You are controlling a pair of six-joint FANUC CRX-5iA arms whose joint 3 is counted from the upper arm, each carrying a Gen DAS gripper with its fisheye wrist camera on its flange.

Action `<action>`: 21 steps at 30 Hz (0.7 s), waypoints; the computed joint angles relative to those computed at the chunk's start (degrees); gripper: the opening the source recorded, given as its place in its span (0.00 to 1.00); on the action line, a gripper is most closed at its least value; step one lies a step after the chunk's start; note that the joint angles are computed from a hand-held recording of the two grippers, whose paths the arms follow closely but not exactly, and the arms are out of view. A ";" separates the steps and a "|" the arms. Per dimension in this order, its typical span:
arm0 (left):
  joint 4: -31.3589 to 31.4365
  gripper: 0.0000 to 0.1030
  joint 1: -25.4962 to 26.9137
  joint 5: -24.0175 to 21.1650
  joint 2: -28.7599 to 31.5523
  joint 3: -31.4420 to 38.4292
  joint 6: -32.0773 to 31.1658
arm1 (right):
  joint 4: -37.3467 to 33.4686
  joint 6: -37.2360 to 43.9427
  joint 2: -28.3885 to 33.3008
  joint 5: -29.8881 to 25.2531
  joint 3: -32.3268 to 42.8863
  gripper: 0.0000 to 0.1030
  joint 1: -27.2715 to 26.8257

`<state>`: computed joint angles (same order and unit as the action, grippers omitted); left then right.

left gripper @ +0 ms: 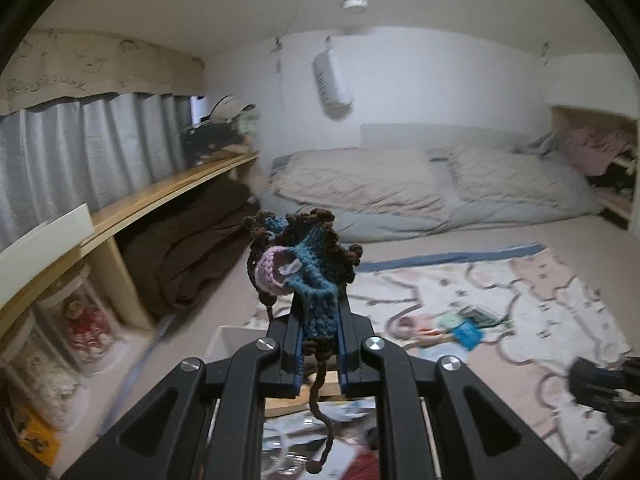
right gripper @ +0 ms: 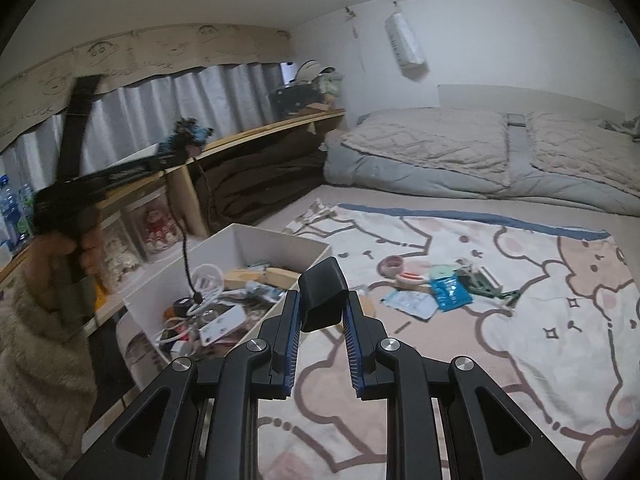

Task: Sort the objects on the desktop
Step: 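Carry the crocheted keychain in the left tool over the white box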

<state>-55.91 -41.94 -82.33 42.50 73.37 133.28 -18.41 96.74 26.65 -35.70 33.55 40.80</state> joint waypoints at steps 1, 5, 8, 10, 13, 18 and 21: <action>0.39 0.12 0.69 -0.77 0.22 -0.01 -0.43 | 0.00 0.22 0.00 -0.14 0.00 0.21 0.22; 4.24 0.12 3.96 1.10 -1.42 -4.70 0.73 | -0.11 0.86 0.23 -1.11 0.41 0.21 0.86; 6.75 0.12 6.03 -0.41 -0.13 -3.91 0.21 | -0.27 1.17 0.59 -1.89 0.92 0.21 1.15; 7.69 0.12 7.21 -1.89 1.12 -2.84 -0.72 | -0.55 1.41 0.81 -2.28 1.15 0.21 1.24; 9.40 0.12 8.85 -3.92 2.87 -1.34 -2.11 | -1.23 1.70 1.41 -3.30 1.98 0.21 1.27; 13.88 0.12 11.77 -8.21 6.25 2.34 -5.28 | -2.03 2.10 2.84 -5.31 4.34 0.21 1.43; 16.46 0.12 13.39 -8.87 6.59 1.19 -5.67 | -2.35 2.35 3.64 -6.18 5.79 0.21 1.61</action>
<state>-39.44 -28.55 -91.21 49.09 74.56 127.61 -20.76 99.09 30.29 -41.88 39.34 42.41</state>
